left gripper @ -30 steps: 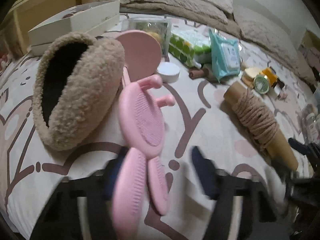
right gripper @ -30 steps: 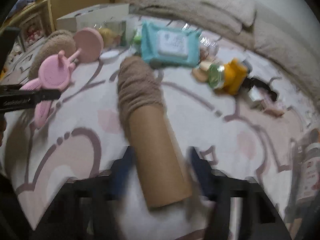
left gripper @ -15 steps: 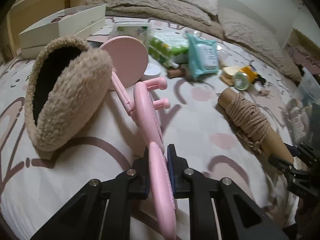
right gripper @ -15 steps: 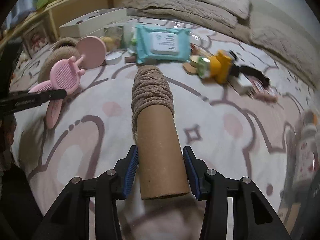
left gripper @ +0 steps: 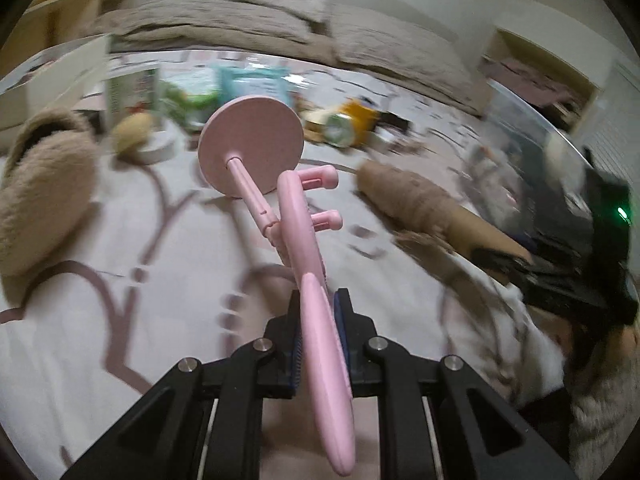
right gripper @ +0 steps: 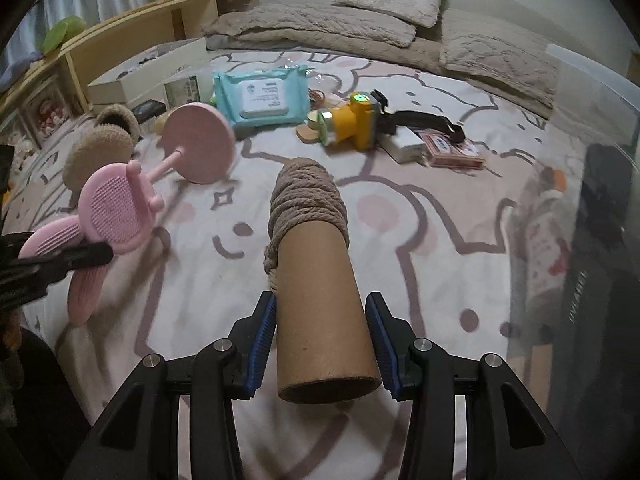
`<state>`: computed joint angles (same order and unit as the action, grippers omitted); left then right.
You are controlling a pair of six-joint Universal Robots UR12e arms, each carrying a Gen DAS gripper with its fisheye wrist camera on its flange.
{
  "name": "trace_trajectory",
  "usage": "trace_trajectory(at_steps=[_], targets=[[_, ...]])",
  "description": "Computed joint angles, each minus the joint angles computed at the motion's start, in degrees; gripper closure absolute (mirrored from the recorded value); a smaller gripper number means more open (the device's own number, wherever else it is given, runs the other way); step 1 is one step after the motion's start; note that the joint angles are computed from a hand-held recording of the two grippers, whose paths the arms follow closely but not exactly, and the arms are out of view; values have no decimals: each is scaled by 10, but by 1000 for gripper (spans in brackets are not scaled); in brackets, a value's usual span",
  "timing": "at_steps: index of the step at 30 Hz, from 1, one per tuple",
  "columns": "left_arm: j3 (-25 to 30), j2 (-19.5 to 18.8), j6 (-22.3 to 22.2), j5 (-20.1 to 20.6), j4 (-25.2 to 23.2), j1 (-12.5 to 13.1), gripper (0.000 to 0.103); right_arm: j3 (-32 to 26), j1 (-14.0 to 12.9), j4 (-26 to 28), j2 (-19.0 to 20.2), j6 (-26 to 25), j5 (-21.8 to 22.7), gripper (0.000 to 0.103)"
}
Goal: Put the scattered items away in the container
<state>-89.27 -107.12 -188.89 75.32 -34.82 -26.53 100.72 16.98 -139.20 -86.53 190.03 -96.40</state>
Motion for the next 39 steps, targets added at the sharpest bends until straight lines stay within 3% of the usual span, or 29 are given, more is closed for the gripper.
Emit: trace_trajectory(at_steps=[5, 7, 9, 10, 12, 13, 14, 16, 19, 24, 28, 30, 35, 39], targets=[[-5, 6, 38, -17, -4, -8, 88, 11, -8, 0, -10, 12, 1, 56], [-6, 7, 37, -5, -1, -9, 88, 9, -10, 11, -9, 18, 0, 56], [-4, 6, 30, 33, 5, -12, 88, 3, -6, 27, -4, 21, -23, 55], [-2, 4, 26, 50, 6, -14, 87, 1, -4, 32, -2, 20, -32, 52], [-2, 4, 8, 67, 3, -12, 82, -1, -2, 38, 0, 19, -41, 34], [-2, 3, 1, 73, -2, -10, 74, -2, -1, 38, 1, 17, -48, 25], [0, 2, -9, 84, -8, -9, 65, -1, 1, 35, 1, 14, -54, 24], [3, 0, -26, 107, -17, -8, 57, 0, 1, 30, 1, 14, -54, 24], [5, -2, -42, 145, -24, -8, 54, 1, 0, 24, 0, 16, -54, 24], [2, -1, -58, 160, -15, -5, 47, 1, -2, 23, 0, 20, -50, 24], [2, 0, -58, 195, -5, -8, 44, 1, -2, 25, 0, 18, -47, 24], [3, 0, -57, 207, -5, -9, 36, 1, -2, 25, -1, 18, -46, 24], [16, -10, -29, 215, -27, -13, 34, 0, -2, 25, 0, 15, -44, 24], [29, -23, -6, 277, -47, -25, 27, 0, -2, 28, 0, 14, -42, 24]])
